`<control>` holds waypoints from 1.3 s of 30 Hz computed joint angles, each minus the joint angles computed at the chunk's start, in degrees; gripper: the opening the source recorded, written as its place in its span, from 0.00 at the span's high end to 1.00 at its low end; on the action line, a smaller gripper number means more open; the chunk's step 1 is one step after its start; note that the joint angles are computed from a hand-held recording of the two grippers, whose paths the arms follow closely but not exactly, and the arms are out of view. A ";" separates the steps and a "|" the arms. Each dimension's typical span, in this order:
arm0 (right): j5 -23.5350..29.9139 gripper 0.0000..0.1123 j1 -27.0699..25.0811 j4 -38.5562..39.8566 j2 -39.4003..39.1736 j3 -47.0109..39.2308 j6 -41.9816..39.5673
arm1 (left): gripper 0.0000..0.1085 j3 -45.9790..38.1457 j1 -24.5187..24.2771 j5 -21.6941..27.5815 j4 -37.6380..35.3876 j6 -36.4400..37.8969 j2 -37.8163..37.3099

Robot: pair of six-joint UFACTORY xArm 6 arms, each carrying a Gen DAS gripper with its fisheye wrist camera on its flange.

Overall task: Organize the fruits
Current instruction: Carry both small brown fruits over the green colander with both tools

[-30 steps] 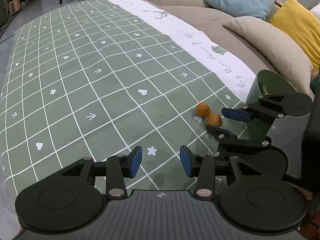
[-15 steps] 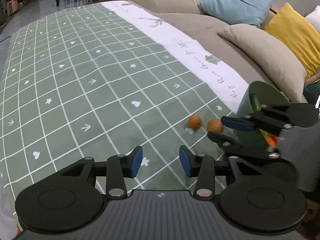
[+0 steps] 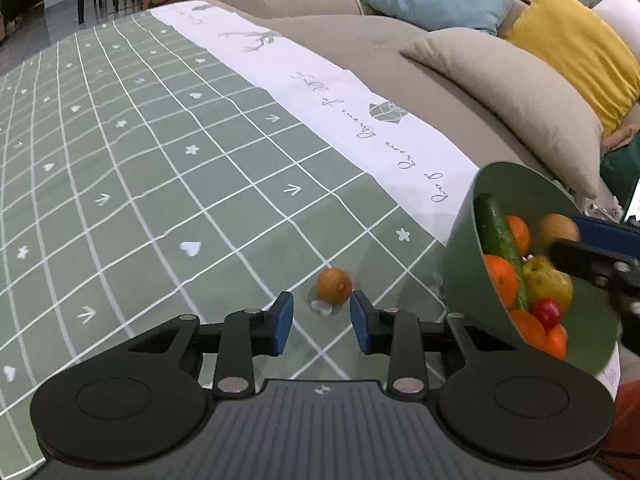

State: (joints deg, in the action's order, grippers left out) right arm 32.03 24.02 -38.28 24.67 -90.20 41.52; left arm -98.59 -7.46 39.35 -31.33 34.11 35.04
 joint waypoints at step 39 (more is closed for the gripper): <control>-4.98 0.82 -10.72 21.98 -3.86 9.69 -25.76 | 0.80 -22.28 -8.80 20.29 -1.75 1.82 9.01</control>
State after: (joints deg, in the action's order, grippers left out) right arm 27.05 13.30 -16.30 20.81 -80.51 15.76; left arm -120.87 -16.26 59.64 -33.08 35.94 44.04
